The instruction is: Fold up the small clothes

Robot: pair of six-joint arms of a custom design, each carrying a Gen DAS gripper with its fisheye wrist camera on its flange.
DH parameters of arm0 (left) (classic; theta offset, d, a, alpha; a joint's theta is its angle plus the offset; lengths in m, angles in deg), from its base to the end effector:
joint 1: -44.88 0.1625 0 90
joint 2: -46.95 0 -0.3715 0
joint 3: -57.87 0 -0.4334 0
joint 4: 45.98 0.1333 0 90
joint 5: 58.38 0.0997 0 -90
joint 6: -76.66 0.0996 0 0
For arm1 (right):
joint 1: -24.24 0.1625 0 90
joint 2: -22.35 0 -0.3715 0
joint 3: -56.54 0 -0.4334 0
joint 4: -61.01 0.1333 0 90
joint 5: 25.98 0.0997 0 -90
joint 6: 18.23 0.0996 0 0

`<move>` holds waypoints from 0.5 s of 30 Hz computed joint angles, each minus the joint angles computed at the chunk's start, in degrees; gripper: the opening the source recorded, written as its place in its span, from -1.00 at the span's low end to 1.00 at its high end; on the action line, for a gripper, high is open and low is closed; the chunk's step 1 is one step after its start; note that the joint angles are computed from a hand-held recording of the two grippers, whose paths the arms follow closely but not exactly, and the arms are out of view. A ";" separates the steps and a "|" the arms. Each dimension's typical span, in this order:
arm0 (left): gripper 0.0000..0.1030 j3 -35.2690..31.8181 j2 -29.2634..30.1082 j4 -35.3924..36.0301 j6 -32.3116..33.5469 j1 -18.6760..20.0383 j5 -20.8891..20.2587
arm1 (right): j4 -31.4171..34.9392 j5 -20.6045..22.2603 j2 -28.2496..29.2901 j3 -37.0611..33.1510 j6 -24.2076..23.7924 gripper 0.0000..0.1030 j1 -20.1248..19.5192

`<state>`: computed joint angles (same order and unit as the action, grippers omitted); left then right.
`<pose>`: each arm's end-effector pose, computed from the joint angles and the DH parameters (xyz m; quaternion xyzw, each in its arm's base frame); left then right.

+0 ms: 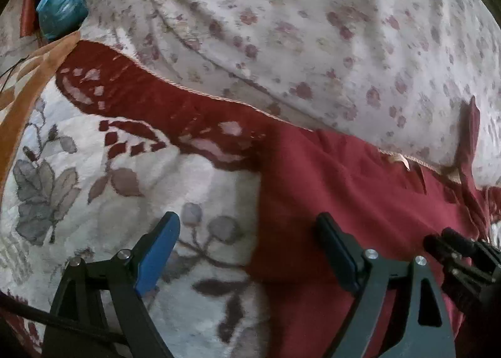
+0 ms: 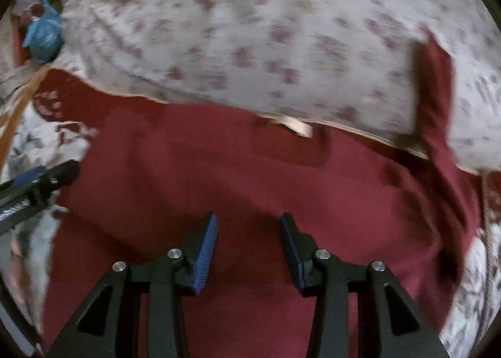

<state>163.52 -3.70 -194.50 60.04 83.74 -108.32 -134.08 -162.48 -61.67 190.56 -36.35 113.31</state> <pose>-0.3343 -0.5228 0.0248 0.2686 0.8999 -0.2148 0.2681 0.0541 -0.4315 0.2425 -0.0587 -0.8328 0.3611 0.4155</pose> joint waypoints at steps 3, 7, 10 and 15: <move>0.70 -0.50 0.62 1.27 0.09 -0.27 -0.16 | 2.03 0.97 -3.91 2.17 2.66 0.09 -2.36; 0.70 -1.98 1.69 6.14 -1.73 0.34 0.04 | 3.37 3.19 -6.22 3.36 2.48 0.13 -3.98; 0.72 -2.15 1.73 6.76 -2.62 0.61 -0.18 | 4.22 1.29 -5.88 3.03 2.47 0.13 -2.84; 0.72 -2.02 1.55 6.77 -1.82 0.23 0.62 | 3.68 2.51 -10.01 4.78 4.16 0.19 -2.72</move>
